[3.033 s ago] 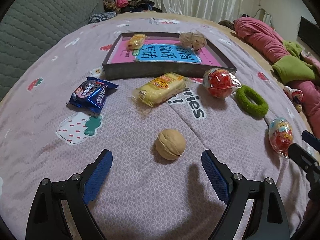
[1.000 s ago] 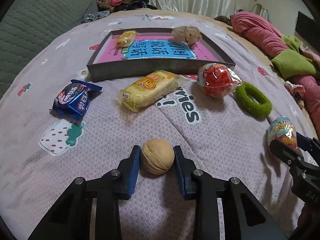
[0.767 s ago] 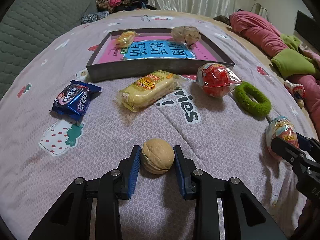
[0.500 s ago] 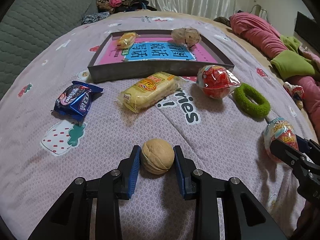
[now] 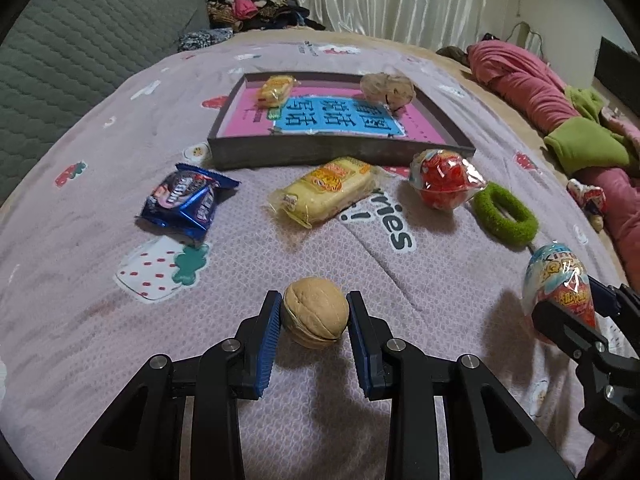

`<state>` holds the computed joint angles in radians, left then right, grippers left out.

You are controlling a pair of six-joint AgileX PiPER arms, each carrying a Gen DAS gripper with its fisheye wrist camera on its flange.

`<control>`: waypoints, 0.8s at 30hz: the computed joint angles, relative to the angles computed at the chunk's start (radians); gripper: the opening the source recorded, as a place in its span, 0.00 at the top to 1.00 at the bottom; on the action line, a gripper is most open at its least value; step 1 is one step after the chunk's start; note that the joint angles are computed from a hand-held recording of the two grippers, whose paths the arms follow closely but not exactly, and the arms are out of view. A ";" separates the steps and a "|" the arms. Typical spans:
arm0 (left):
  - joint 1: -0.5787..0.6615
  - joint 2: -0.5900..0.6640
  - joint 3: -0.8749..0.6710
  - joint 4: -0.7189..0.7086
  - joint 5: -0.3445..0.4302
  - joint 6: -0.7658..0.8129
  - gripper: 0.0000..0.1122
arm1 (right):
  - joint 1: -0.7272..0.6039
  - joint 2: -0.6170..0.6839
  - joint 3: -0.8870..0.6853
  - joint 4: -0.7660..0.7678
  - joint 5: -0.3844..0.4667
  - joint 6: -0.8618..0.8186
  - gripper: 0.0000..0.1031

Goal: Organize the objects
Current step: 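Lift the walnut and egg candy toward the tray with both tools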

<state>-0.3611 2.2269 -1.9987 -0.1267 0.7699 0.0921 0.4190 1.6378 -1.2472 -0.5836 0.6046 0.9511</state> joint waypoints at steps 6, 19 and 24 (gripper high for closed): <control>0.002 -0.066 0.063 -0.008 -0.025 0.021 0.70 | 0.018 -0.009 -0.017 -0.010 0.021 0.025 0.43; 0.034 -0.191 0.153 -0.036 -0.061 0.059 0.70 | 0.095 -0.050 -0.108 -0.078 0.137 0.050 0.43; 0.049 -0.233 0.167 -0.027 -0.058 0.059 0.70 | 0.122 -0.050 -0.158 -0.093 0.165 0.040 0.43</control>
